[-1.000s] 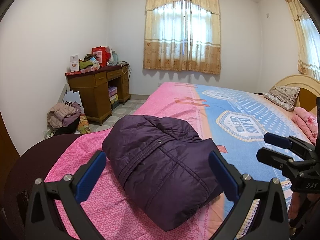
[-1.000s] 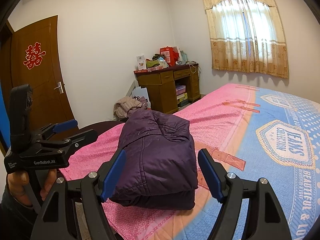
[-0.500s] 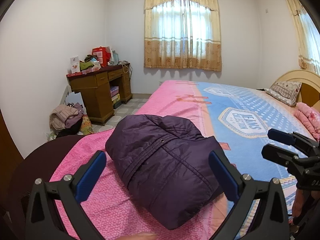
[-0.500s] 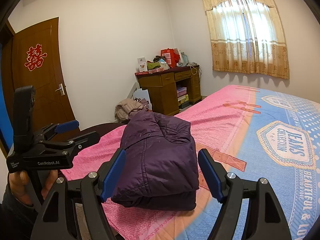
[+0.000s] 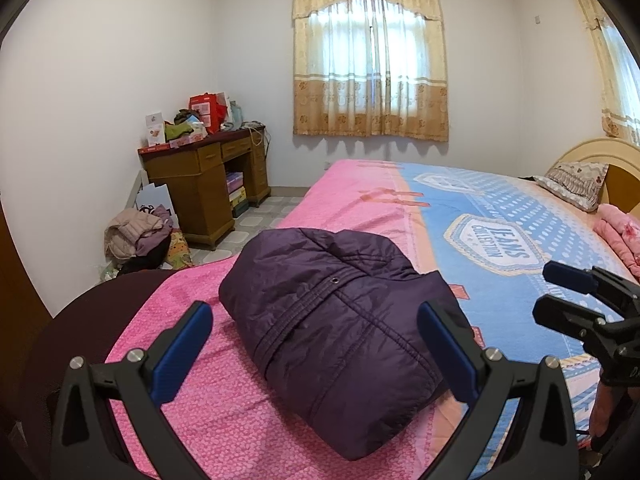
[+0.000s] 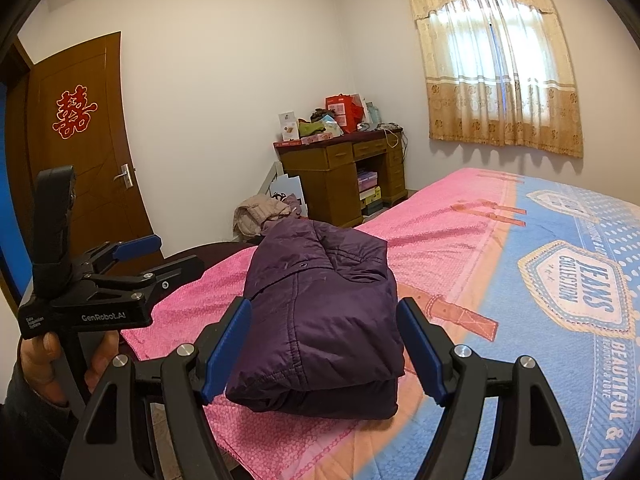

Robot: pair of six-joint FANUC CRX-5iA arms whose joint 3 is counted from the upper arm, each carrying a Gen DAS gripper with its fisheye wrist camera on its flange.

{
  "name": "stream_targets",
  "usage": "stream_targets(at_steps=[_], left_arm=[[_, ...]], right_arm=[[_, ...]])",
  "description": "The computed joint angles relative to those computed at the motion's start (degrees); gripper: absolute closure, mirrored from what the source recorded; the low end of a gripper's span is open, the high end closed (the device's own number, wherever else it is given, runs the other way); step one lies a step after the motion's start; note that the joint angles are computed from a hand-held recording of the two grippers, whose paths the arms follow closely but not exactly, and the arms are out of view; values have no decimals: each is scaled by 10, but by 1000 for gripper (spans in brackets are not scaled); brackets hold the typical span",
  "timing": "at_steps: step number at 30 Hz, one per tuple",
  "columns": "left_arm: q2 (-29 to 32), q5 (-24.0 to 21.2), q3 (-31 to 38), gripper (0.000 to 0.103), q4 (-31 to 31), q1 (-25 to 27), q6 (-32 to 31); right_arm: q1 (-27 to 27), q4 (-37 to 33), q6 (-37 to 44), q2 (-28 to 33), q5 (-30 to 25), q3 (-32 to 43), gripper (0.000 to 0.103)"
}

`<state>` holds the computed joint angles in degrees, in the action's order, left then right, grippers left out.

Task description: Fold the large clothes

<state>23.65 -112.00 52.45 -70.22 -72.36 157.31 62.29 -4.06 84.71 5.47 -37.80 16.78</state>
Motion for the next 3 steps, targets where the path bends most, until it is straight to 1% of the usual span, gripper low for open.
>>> stream_targets(at_steps=[3], left_arm=[[-3, 3, -5, 0, -3, -2, 4]], right_arm=[[0, 0, -2, 2, 0, 0, 28]])
